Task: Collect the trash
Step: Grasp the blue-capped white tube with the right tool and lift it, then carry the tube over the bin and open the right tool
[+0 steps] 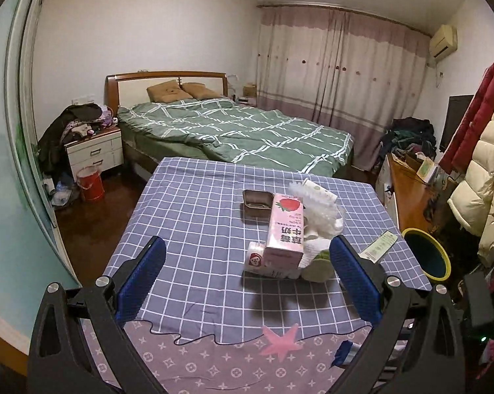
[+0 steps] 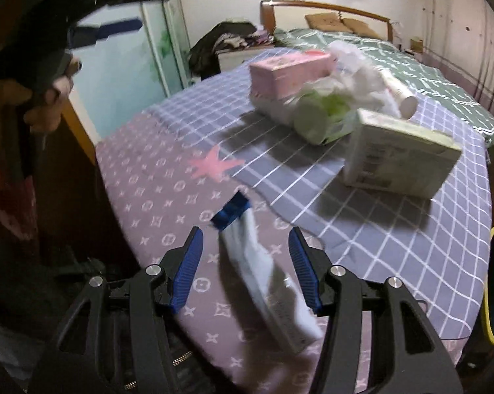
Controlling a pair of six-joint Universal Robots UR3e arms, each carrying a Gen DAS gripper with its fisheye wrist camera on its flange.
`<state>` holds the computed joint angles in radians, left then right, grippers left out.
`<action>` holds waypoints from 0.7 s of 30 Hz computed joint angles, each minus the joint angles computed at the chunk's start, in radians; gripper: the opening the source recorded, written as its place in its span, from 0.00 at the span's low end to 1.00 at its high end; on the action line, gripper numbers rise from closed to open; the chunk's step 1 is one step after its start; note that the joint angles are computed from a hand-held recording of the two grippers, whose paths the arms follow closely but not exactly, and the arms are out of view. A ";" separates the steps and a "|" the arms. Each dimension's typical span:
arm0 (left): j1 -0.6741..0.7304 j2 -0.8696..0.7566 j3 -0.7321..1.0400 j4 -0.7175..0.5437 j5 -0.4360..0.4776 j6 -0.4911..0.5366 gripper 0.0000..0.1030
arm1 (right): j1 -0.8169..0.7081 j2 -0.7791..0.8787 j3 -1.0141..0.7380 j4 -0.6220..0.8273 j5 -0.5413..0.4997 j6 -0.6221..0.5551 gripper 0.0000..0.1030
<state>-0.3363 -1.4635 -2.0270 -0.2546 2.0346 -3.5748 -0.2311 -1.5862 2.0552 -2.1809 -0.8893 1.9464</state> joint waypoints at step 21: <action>-0.033 -0.142 0.107 -0.004 -0.032 -0.012 0.95 | -0.045 0.081 -0.022 -0.057 0.006 0.047 0.24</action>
<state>-0.3695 -1.6050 -1.9196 -0.2588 2.0030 -3.5869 -0.2764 -1.5047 2.0334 -2.2378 -0.8836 1.9939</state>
